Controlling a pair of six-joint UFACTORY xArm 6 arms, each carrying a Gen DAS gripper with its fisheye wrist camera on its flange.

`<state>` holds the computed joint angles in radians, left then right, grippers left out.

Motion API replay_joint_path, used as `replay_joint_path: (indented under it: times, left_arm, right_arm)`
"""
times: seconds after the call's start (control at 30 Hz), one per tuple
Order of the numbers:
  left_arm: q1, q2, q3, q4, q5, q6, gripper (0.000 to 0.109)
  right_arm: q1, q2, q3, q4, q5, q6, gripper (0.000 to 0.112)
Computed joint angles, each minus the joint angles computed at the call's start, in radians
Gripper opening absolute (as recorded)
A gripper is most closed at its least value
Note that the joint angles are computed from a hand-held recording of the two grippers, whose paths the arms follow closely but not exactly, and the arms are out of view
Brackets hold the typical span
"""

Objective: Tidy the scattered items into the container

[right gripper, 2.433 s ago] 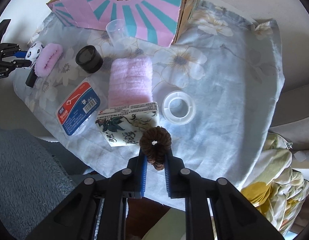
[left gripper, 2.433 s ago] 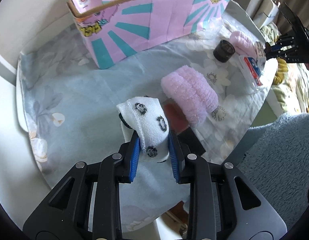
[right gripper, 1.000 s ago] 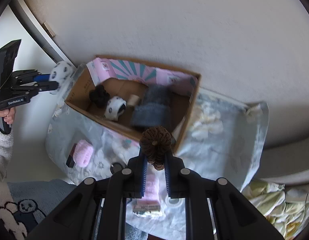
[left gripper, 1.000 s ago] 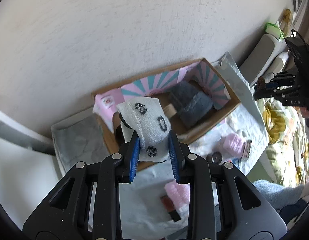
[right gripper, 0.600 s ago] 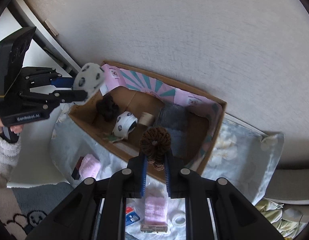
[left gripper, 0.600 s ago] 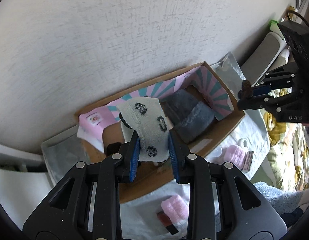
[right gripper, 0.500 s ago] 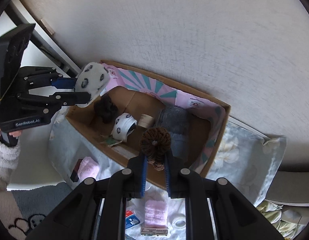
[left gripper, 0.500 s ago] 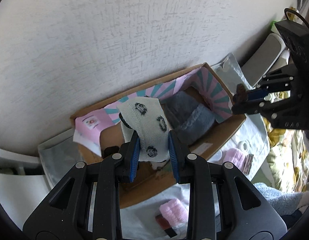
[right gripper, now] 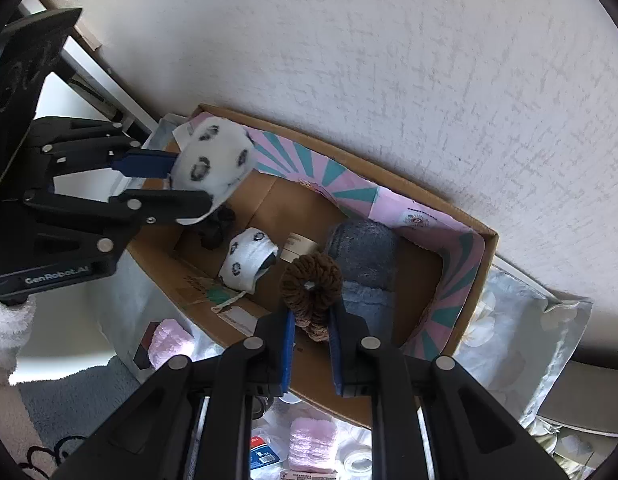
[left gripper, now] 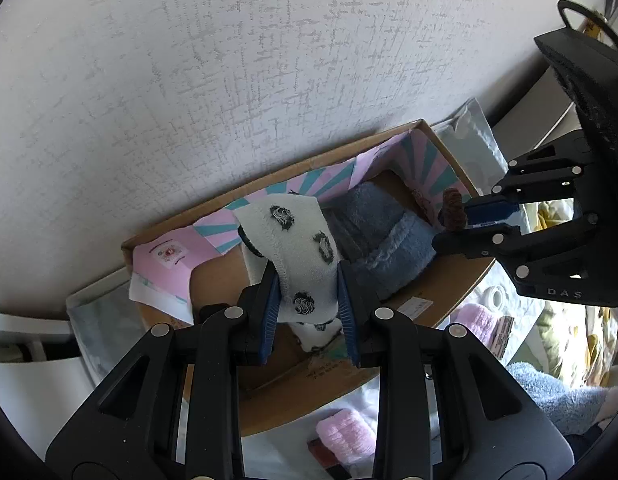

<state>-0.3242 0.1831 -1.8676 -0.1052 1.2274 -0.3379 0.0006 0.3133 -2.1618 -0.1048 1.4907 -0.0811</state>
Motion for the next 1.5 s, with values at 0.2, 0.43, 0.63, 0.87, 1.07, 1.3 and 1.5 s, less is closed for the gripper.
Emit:
replay_joint_path:
  times: [0.2, 0.43, 0.63, 0.87, 1.07, 1.3, 1.5]
  left_arm:
    - [-0.007, 0.013, -0.012, 0.033, 0.013, -0.01, 0.025]
    - [-0.008, 0.009, 0.005, 0.031, 0.005, -0.011, 0.025]
    - [-0.026, -0.004, 0.008, 0.102, -0.004, -0.061, 0.047]
    - [-0.016, -0.05, 0.069, 0.093, -0.042, -0.139, 0.103]
    - [-0.02, -0.067, 0.08, 0.133, -0.034, -0.153, 0.103]
    - [-0.037, -0.103, 0.108, 0.166, -0.053, -0.166, 0.103]
    - [-0.068, -0.13, 0.123, 0.2, -0.039, -0.172, 0.103]
  right_arm:
    - [-0.02, -0.004, 0.018, 0.012, -0.01, -0.014, 0.014]
    - [-0.032, 0.0, 0.017, 0.019, -0.004, -0.035, 0.015]
    - [-0.045, -0.025, 0.065, 0.083, -0.06, -0.068, 0.044]
    - [-0.051, -0.004, 0.041, 0.063, -0.034, -0.039, 0.078]
    - [-0.048, -0.028, 0.079, 0.02, -0.059, -0.045, 0.086]
    - [-0.045, -0.079, 0.164, 0.018, -0.122, -0.041, 0.102]
    - [-0.043, -0.146, 0.253, 0.032, -0.189, -0.031, 0.102]
